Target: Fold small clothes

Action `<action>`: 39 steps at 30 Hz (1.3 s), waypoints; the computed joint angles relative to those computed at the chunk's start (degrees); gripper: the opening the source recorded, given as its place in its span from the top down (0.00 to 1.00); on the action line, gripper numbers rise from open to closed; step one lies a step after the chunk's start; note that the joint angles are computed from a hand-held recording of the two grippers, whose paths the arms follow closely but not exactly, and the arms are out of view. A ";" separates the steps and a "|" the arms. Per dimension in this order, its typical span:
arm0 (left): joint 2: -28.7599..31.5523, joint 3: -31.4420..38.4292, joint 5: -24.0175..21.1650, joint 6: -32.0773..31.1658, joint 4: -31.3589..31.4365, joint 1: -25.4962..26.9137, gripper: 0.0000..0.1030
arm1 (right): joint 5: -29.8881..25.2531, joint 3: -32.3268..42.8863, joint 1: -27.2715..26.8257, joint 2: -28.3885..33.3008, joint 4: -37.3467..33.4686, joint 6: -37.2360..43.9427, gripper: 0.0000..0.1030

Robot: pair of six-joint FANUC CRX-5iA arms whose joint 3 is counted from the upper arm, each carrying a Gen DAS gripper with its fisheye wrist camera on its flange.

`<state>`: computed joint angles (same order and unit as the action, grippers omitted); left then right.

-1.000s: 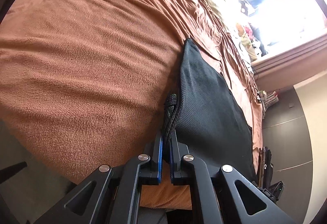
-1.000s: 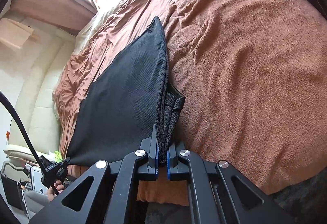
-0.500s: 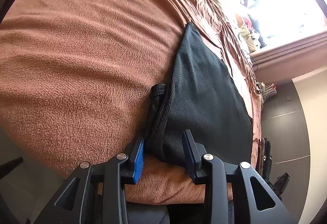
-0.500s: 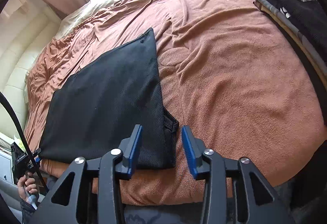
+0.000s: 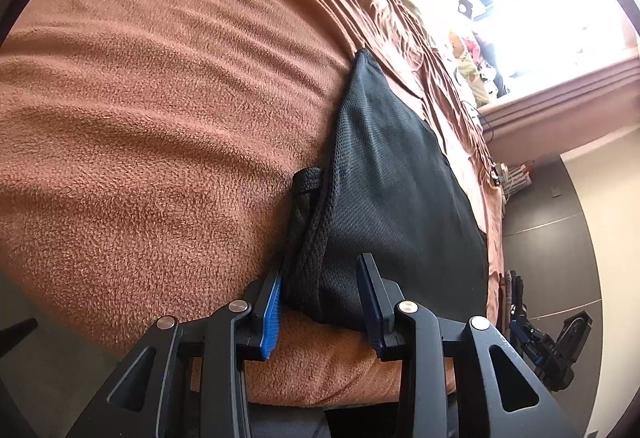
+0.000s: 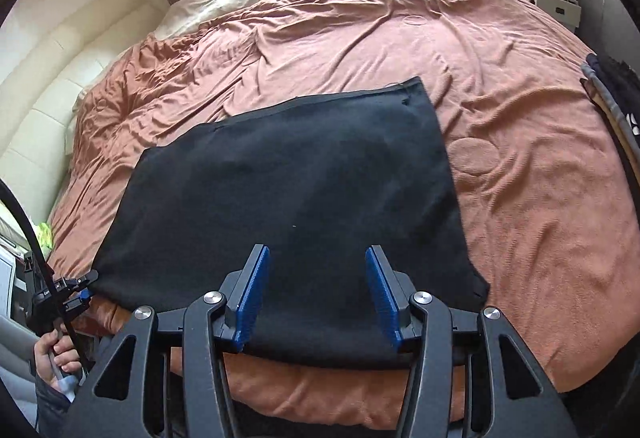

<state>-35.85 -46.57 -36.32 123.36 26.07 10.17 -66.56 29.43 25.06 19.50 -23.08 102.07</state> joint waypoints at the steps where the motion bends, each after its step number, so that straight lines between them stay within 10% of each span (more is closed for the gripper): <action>1: -0.21 -0.08 0.08 0.14 -0.17 -0.04 0.65 | 0.11 0.28 0.80 0.33 0.33 -0.64 0.54; 12: -1.66 -0.45 1.88 5.00 -3.46 -1.36 0.66 | 0.74 5.57 6.99 6.96 2.90 -0.26 0.54; 29: 0.35 7.32 1.18 37.52 -31.94 -11.42 0.72 | -2.18 17.42 12.58 19.10 9.73 -3.41 0.77; 39: -0.93 6.11 1.68 40.43 -30.64 -10.27 0.77 | -3.94 29.09 14.85 27.58 14.30 -5.97 0.77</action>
<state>-36.78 -40.46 -34.64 163.80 -4.57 -0.10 -70.50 58.52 39.91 47.08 -8.78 96.10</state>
